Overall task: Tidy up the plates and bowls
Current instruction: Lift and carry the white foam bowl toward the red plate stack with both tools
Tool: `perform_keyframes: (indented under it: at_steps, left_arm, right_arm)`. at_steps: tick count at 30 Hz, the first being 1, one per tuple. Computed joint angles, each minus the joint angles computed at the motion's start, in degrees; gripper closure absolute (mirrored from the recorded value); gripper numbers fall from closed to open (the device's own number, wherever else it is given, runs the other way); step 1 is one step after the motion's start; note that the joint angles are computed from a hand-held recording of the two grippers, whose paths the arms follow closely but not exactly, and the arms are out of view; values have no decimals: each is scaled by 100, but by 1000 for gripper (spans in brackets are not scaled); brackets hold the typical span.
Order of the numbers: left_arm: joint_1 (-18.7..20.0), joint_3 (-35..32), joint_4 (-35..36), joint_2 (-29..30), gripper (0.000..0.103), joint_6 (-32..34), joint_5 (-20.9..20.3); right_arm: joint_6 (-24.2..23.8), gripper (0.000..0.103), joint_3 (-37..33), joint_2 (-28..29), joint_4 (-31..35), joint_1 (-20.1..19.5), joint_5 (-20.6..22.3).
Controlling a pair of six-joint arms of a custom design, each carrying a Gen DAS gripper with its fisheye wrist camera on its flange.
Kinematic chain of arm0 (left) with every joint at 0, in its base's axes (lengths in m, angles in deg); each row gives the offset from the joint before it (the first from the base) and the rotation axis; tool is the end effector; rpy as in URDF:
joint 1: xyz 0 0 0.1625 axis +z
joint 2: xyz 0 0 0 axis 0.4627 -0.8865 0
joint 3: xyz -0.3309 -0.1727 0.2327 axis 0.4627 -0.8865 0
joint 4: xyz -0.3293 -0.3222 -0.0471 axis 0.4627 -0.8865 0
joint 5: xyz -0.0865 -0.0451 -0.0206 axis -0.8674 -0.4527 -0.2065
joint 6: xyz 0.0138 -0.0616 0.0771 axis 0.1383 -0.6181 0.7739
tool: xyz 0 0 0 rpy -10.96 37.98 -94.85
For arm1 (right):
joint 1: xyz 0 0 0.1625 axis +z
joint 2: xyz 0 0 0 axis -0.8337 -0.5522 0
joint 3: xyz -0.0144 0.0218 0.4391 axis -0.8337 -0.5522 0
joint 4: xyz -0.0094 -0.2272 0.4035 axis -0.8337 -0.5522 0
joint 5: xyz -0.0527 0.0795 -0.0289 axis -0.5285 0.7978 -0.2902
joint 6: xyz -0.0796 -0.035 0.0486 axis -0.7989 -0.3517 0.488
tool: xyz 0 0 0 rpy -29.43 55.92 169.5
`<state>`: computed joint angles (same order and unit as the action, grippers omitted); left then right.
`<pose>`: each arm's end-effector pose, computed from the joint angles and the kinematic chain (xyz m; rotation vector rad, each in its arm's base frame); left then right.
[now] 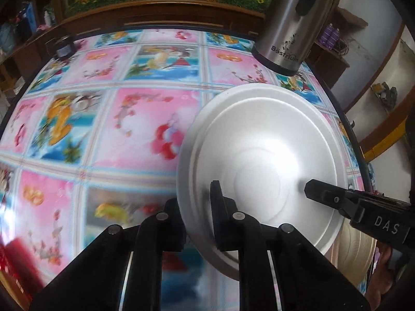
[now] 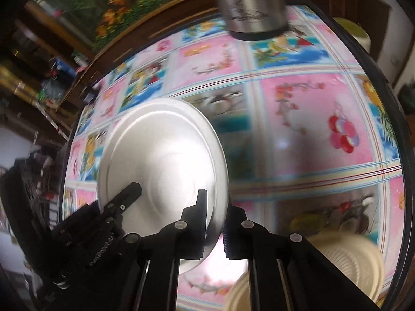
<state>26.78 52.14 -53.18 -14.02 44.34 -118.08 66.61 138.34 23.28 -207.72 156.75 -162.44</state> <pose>-0.2831 -0.6931 0.0841 1.0814 2.5103 -0.1953 0.1769 -0.6010 0.2146 -0.6392 -2.3944 0.9209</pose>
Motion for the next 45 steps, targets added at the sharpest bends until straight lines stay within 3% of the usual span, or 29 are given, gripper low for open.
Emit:
perform_keyframes:
  at_steps: [9, 20, 45]
  left_arm:
    - [233, 719, -31, -1032, 92, -33, 184]
    - [442, 1168, 158, -1769, 92, 126, 31]
    - [774, 994, 332, -1904, 92, 150, -322]
  right_arm:
    - [61, 92, -184, 754, -162, 795, -158]
    - [597, 92, -356, 1113, 275, 1336, -380]
    - [756, 92, -906, 1534, 824, 1523, -593]
